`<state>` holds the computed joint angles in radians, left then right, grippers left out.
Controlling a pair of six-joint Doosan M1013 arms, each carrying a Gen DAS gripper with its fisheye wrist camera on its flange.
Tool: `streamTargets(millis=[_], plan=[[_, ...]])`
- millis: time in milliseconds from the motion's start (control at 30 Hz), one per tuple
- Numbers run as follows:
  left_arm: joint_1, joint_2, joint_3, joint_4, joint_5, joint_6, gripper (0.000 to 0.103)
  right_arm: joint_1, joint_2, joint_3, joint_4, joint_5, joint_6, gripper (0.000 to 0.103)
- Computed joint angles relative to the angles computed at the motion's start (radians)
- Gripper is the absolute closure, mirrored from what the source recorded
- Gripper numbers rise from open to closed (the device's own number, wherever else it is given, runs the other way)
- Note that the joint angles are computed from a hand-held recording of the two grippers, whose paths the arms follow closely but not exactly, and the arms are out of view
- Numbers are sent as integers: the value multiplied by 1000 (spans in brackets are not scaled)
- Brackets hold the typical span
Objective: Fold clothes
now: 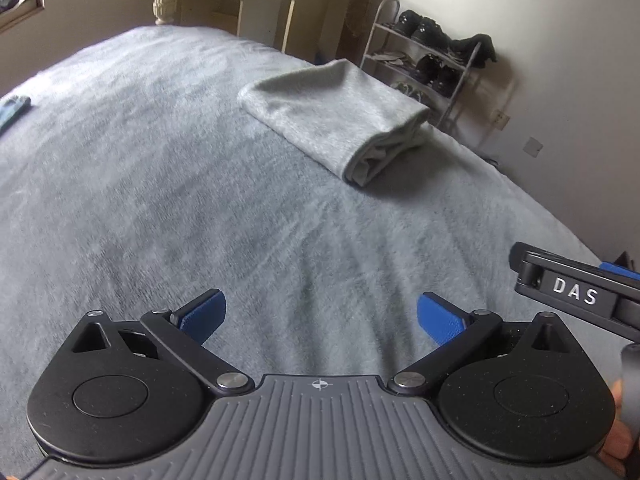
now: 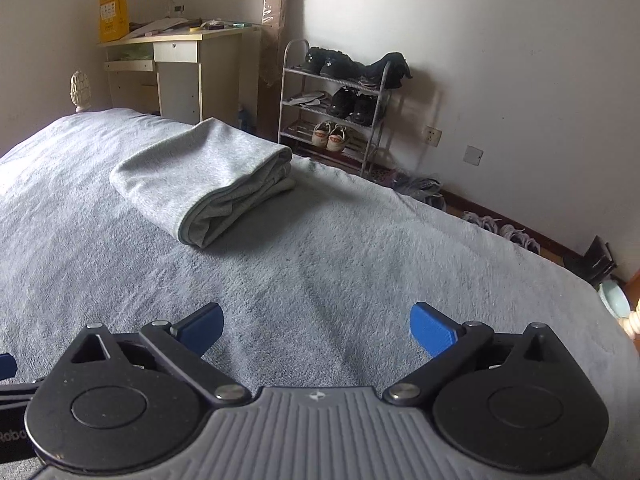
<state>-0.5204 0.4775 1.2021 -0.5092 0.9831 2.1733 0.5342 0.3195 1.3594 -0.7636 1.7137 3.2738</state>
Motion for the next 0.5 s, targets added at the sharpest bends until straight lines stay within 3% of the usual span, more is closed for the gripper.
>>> streamTargets(millis=[500], plan=[[-5,6,-14,40,-19,-59,0,-4,4,-7,32,-3,8,1]])
